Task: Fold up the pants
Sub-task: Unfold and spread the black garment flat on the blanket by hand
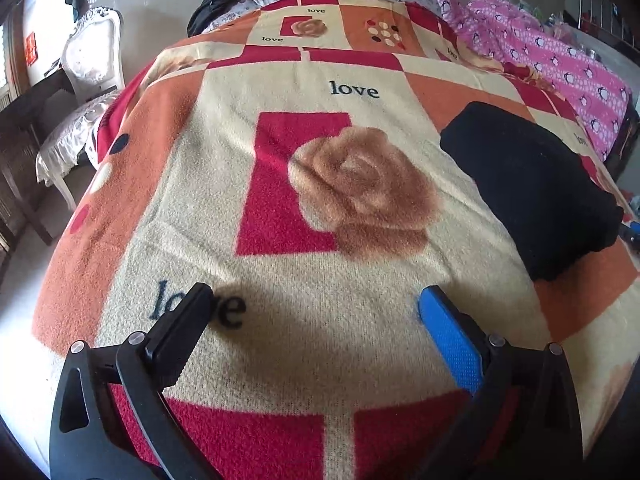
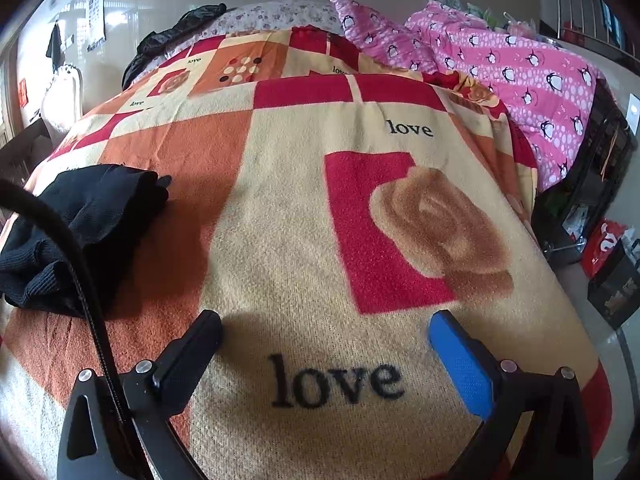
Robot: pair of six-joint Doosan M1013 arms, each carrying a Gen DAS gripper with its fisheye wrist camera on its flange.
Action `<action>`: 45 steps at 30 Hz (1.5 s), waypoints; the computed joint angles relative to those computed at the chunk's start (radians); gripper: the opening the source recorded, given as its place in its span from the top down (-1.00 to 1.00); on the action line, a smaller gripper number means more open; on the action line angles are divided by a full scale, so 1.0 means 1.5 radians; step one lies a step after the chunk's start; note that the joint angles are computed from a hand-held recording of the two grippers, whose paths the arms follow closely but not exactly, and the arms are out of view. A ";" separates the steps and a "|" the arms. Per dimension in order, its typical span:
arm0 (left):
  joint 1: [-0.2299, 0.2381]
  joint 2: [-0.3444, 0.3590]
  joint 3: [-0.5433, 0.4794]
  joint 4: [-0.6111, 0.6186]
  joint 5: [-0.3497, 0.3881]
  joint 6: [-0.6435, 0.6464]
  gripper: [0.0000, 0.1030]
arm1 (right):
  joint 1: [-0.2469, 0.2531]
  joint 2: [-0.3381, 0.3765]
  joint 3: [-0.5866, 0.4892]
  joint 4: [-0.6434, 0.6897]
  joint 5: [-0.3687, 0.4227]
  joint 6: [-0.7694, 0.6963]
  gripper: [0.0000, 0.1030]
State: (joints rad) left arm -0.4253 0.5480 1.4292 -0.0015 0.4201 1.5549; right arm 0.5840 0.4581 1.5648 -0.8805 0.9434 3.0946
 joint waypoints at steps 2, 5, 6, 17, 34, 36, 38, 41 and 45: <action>-0.001 0.000 0.000 0.005 0.000 -0.003 -0.99 | 0.000 0.000 0.000 0.000 0.000 -0.001 -1.00; -0.001 0.001 -0.002 0.006 0.000 -0.004 -0.99 | 0.000 -0.001 0.000 0.000 0.000 -0.001 -1.00; -0.001 0.001 -0.003 0.006 0.002 -0.005 -0.99 | 0.000 0.000 0.000 0.000 0.000 -0.001 -1.00; -0.001 0.002 -0.003 0.000 0.003 0.001 -0.99 | 0.000 0.000 -0.003 0.008 0.003 -0.007 -1.00; 0.000 0.003 -0.004 -0.004 0.004 0.005 -0.99 | 0.000 -0.001 -0.002 0.008 0.002 -0.005 -1.00; 0.000 0.002 -0.003 -0.004 0.004 0.006 -0.99 | 0.000 -0.001 -0.002 0.008 0.002 -0.005 -1.00; 0.000 0.002 -0.003 -0.008 0.005 0.010 -0.99 | 0.000 -0.001 -0.002 0.009 0.001 -0.006 -1.00; 0.000 0.002 -0.003 -0.009 0.005 0.011 -0.99 | 0.000 -0.002 -0.001 0.008 0.002 -0.005 -1.00; 0.000 0.002 -0.004 -0.009 0.005 0.011 -0.99 | 0.000 -0.001 -0.001 0.008 0.002 -0.006 -1.00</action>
State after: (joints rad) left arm -0.4247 0.5517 1.4235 -0.0153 0.4278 1.5718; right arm 0.5842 0.4560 1.5627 -0.8679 0.9462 3.0859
